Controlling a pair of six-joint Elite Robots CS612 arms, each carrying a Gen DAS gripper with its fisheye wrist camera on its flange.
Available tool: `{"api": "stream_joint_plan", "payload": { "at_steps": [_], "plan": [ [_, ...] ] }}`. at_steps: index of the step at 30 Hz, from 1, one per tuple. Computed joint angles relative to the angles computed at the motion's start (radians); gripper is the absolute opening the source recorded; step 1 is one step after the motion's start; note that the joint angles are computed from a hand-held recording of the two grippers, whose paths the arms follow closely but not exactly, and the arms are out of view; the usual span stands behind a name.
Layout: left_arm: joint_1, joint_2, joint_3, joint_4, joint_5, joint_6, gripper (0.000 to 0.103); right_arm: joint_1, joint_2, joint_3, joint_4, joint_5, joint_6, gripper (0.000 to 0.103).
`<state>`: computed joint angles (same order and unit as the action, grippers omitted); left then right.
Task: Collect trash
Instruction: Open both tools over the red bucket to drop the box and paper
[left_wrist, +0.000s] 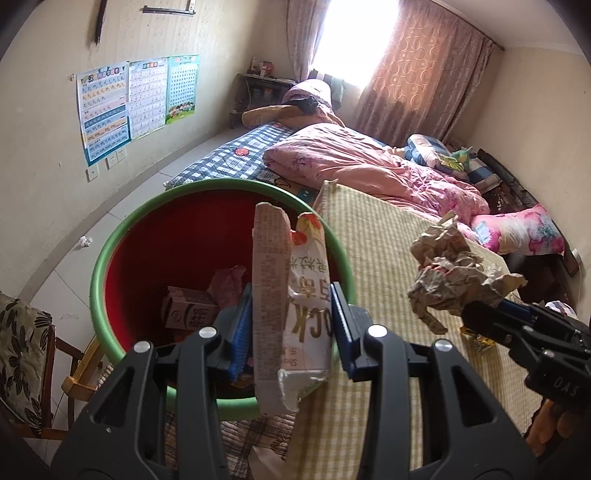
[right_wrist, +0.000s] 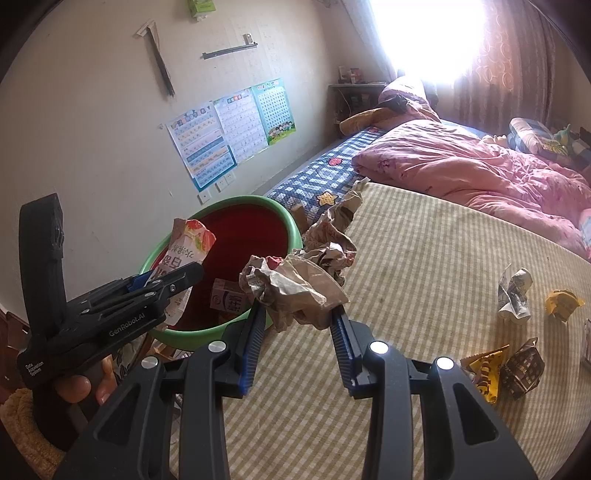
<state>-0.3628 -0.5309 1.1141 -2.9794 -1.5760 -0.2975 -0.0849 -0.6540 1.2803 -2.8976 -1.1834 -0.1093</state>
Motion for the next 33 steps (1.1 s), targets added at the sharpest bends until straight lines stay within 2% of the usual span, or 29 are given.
{"api": "stream_joint_plan", "payload": {
  "at_steps": [9, 15, 20, 33],
  "plan": [
    [0.007, 0.004, -0.001, 0.009, -0.003, -0.007, 0.038, 0.007, 0.005, -0.009, -0.007, -0.001, 0.007, 0.035],
    [0.017, 0.015, -0.021, 0.050, 0.014, -0.010, 0.038, -0.002, 0.026, -0.039, -0.005, 0.115, 0.041, 0.035],
    [0.025, 0.023, -0.038, 0.069, 0.033, -0.008, 0.038, 0.006, 0.051, -0.093, 0.035, 0.159, 0.039, 0.035],
    [0.045, 0.044, -0.078, 0.125, 0.062, -0.028, 0.039, 0.034, 0.104, -0.202, 0.143, 0.175, -0.004, 0.038]
  ]
}}
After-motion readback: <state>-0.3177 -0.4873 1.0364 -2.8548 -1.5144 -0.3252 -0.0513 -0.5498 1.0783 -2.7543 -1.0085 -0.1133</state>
